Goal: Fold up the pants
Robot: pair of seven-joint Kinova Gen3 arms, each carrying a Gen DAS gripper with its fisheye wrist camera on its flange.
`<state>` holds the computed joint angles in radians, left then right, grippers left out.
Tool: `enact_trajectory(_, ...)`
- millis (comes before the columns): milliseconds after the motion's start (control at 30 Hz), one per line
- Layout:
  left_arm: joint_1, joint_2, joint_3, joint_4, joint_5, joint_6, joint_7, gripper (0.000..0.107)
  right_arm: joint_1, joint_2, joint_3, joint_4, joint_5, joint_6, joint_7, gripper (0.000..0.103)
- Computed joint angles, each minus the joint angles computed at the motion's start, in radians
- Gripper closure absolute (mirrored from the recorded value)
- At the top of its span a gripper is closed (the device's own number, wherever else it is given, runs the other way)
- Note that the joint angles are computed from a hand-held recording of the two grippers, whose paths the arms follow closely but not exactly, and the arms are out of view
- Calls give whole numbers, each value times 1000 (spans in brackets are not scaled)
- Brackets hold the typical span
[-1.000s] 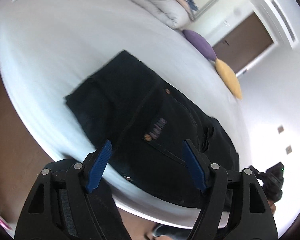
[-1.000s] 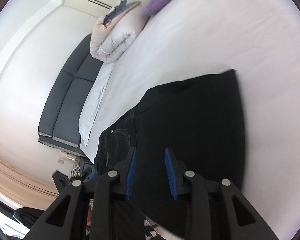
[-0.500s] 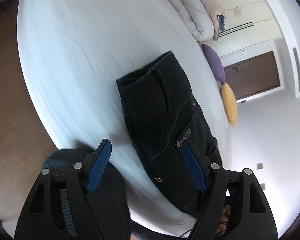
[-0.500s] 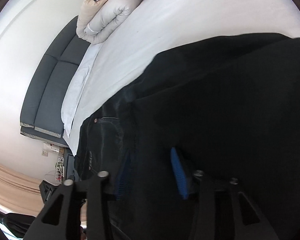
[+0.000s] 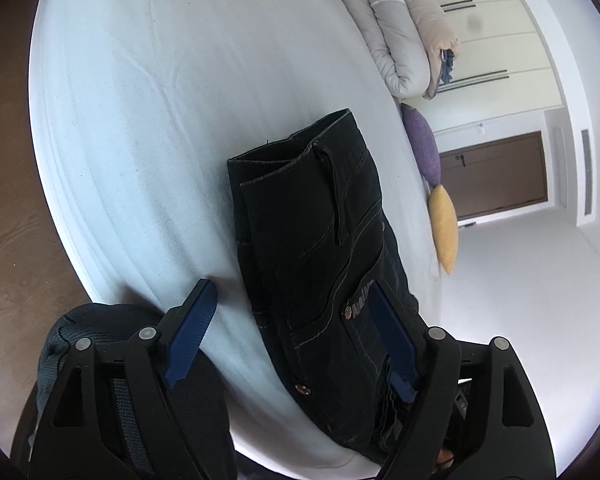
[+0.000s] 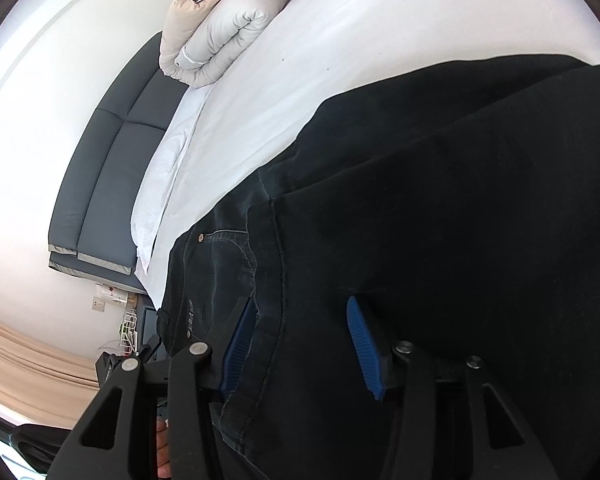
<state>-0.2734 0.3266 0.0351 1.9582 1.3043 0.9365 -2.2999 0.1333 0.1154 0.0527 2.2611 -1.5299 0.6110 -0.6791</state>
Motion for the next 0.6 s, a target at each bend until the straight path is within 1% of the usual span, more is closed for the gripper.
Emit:
enact_trajectory(200, -18, 21, -1, 11, 76, 18, -25, 30, 9, -1, 7, 11, -12, 12, 16, 59)
enact_trajectory(333, -26, 30, -7, 20, 146, 22, -100, 30, 16, 2, 12, 19, -22, 21, 32, 64)
enact_trajectory(400, -14, 34, -11, 4, 129, 14, -108, 30, 26, 2, 19, 23, -18, 32, 40, 65)
enact_trajectory(433, -3, 37, -16, 1, 130, 10, -121, 30, 29, 3, 21, 26, -20, 36, 45, 65)
enact_trajectory(467, -11, 39, -7, 10, 148, 6, -135, 30, 31, 3, 22, 27, -21, 37, 46, 65)
enact_trajectory(533, -20, 51, -3, 17, 187, 34, -164, 30, 32, 1, 22, 30, -22, 38, 51, 65)
enact_trajectory(600, -10, 61, -1, -8, 181, 44, -160, 31, 32, 2, 22, 32, -25, 37, 57, 66)
